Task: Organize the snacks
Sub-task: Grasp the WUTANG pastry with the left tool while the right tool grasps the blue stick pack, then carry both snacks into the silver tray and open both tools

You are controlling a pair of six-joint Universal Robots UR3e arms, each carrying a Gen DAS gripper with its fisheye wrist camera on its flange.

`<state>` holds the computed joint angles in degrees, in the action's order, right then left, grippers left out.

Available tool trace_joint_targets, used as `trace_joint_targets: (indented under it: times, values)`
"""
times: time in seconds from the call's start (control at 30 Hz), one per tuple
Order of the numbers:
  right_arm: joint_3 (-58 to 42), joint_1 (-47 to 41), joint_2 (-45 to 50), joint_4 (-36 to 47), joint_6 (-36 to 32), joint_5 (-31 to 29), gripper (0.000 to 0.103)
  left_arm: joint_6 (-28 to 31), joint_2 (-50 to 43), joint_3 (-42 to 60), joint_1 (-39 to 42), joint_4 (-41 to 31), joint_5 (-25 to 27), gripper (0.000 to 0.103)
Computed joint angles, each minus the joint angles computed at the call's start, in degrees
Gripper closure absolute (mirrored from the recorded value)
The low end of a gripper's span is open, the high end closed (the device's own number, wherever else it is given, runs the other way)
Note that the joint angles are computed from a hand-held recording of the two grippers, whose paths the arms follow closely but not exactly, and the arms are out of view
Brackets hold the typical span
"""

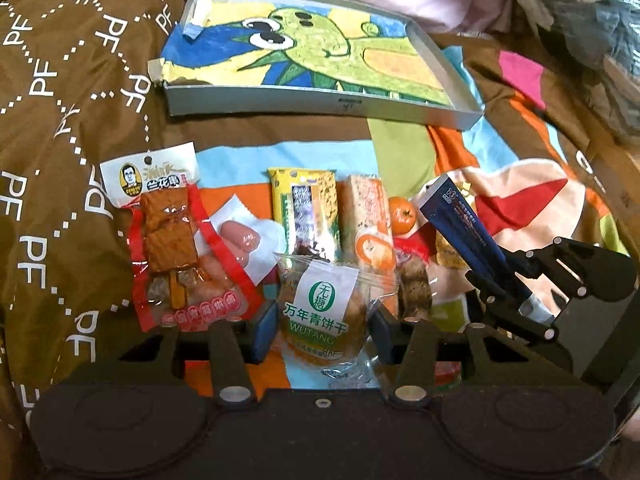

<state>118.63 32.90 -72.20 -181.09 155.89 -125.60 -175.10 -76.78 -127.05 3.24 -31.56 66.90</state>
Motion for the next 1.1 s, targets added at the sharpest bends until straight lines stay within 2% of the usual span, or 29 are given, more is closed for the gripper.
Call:
trace_joint_targets:
  times: [0.13, 0.37, 0.47, 0.57, 0.63, 0.83, 1.0, 1.1]
  values:
    - [0.08, 1.58, 2.23, -6.11, -3.96, -3.25, 0.075, -0.86, 1.06, -2.05, 1.02, 3.94, -2.55, 0.052]
    - [-0.03, 3.19, 4.30, -14.38, -8.30, -5.00, 0.075, -2.60, -0.72, -3.47, -0.12, 14.77, -1.99, 0.052]
    - [-1.81, 2.98, 5.91, -18.02, -9.65, -4.42, 0.075, -5.79, -5.53, -1.00, -0.29, 20.91, -2.08, 0.052]
    - [-4.59, 1.77, 7.34, -20.51, -9.69, -2.75, 0.075, -12.43, -10.25, 1.94, 1.87, 26.48, -5.57, 0.052]
    - [-7.90, 1.07, 9.31, -22.09, -9.54, -2.05, 0.075, -16.93, -13.71, 4.54, 2.32, 30.96, -5.45, 0.052]
    - [-23.13, -1.59, 16.02, -19.62, -4.25, 1.66, 0.075, -27.01, -25.38, 15.90, 2.37, 40.65, -1.51, 0.052]
    - [-34.24, -3.14, 21.16, -16.87, -2.88, 4.94, 0.075, -28.23, -33.91, 24.35, 3.24, 45.94, 0.72, 0.052]
    - [-41.86, -4.91, 23.77, -12.56, -0.55, 7.87, 0.075, -30.45, -37.99, 28.88, 3.38, 45.67, 0.82, 0.052]
